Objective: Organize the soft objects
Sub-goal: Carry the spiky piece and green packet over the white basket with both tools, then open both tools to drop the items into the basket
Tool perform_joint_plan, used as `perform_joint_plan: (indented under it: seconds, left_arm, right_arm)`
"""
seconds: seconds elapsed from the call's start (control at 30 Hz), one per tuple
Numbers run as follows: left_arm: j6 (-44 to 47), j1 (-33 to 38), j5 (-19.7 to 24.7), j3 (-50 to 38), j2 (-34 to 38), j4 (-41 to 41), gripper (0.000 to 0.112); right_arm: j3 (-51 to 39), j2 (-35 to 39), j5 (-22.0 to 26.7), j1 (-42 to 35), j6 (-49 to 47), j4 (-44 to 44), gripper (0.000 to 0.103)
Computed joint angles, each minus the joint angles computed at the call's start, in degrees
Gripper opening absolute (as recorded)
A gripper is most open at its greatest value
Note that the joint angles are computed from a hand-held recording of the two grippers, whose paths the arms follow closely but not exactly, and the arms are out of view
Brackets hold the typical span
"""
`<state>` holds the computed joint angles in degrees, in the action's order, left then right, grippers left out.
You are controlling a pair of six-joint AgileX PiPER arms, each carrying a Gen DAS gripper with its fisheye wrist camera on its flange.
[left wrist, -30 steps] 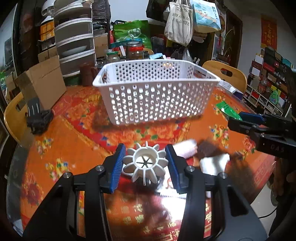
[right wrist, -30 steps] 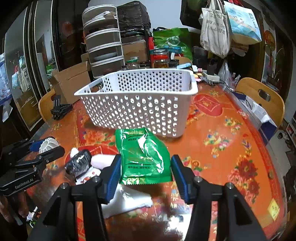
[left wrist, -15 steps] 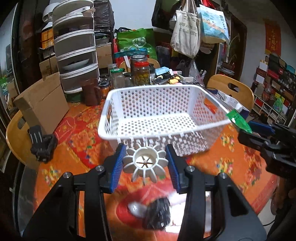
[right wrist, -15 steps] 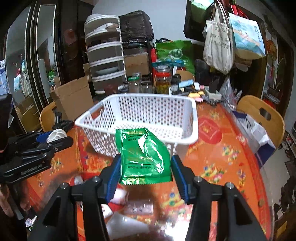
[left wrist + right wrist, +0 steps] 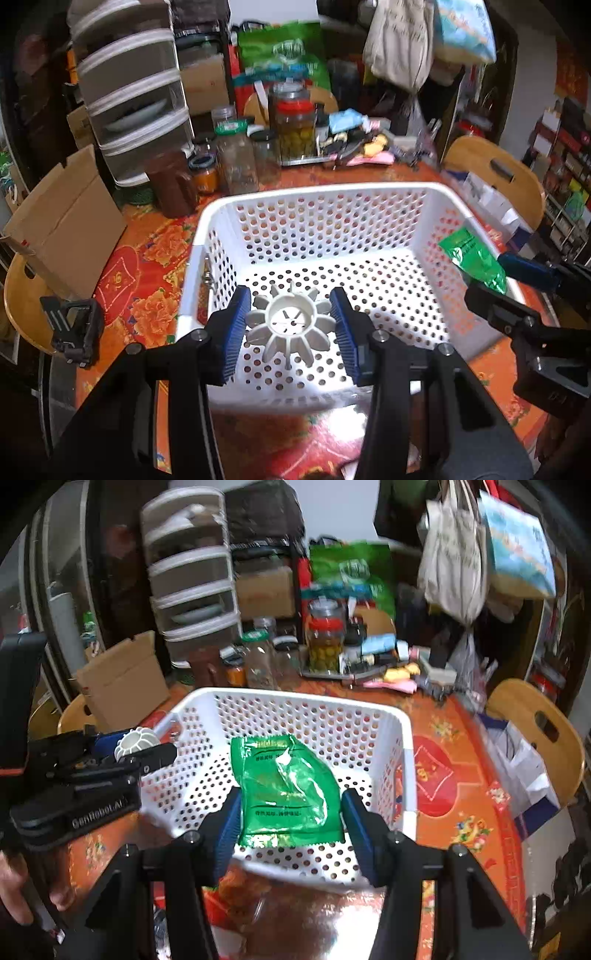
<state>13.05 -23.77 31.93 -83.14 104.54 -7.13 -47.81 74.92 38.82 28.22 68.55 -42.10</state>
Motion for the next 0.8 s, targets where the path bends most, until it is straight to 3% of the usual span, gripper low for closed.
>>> perform_joint_plan:
  seconds: [0.3,0.43,0.5,0.57,0.63,0.67,0.8]
  left_arm:
    - [-7.23,-1.86,6.06,-13.09,12.88,5.48,0.042]
    - [-6.98,-1.54,4.34,-12.11,13.16,5.33,0.043]
    - [-6.43,-1.3,3.55,-11.67,12.97,4.48,0.05]
    - [-6.45,-1.17,1.08,-9.27,11.62,4.52,0.072]
    - [-6.75,-1.2,-0.6,-6.99,10.06,4.98,0.087]
    - [-6.6,-1.22,-1.32,-6.08,9.44,4.98,0.09]
    - [-4.8,-1.06,-4.54,-0.34,5.03,4.02,0.094]
  right_arm:
    - [-3.8,10.92,-4.94,-7.98,-8.15,6.04,0.054]
    - [-3.82,11.2,-6.13,-9.11,-8.56,6.48,0.054]
    - [-3.54,11.16,-6.5,-9.49,-7.46,5.77,0.057]
    - [-2.64,10.38,-7.62,-10.09,-6.72,5.51,0.06]
    - [-1.23,9.02,-8.87,-10.19,-5.13,4.36,0.068]
    - [-0.54,8.34,-9.5,-10.16,-4.59,3.98,0.074]
    - [1.28,5.56,-8.91,-8.84,-2.21,2.4,0.077]
